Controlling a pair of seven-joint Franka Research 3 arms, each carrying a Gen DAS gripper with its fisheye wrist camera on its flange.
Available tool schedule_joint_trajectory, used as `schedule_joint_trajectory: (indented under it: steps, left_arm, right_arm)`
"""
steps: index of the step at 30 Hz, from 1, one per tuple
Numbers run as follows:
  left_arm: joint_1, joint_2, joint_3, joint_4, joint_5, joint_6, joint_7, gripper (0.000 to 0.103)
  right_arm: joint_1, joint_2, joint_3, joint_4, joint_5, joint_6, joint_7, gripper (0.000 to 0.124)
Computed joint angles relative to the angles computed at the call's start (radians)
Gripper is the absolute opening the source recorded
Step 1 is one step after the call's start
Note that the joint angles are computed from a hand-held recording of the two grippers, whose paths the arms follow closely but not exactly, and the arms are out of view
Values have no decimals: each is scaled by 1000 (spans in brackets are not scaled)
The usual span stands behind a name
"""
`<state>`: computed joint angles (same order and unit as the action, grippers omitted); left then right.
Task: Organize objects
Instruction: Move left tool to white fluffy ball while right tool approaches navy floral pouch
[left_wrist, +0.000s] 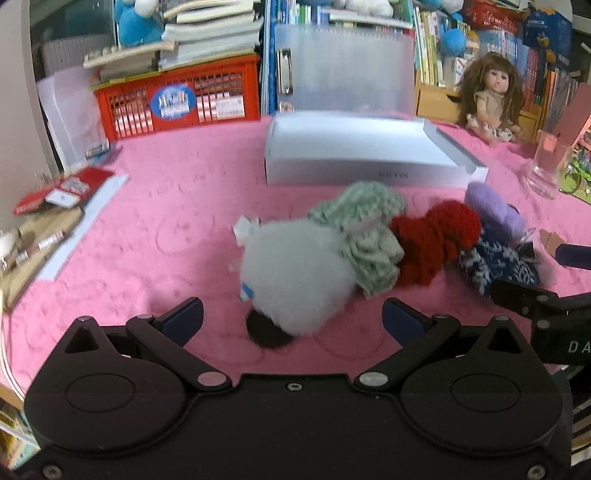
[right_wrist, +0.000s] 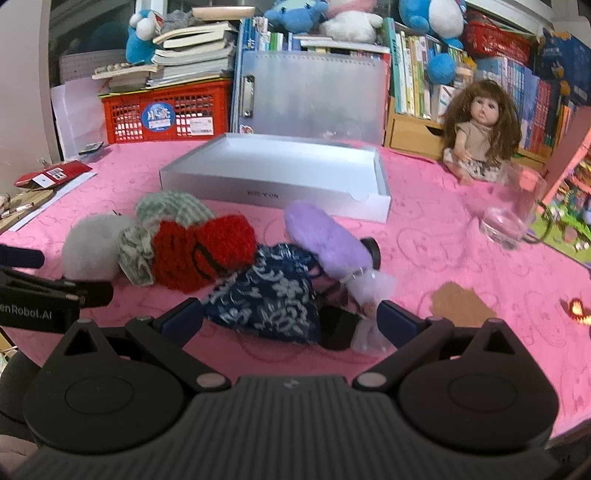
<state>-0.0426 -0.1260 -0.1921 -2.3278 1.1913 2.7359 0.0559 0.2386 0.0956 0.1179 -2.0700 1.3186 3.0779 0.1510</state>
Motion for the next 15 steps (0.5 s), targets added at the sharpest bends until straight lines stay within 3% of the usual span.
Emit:
schedule_joint_trajectory:
  steps: [6,15]
  left_arm:
    - [26,8,17,9,91,81,-73,103]
    - [30,45,30,31,145,98,-107,92]
  right_arm:
    - [2,9,6,16,28,-4,-32,103]
    - [3,22,11,25,12,-3,-22,96]
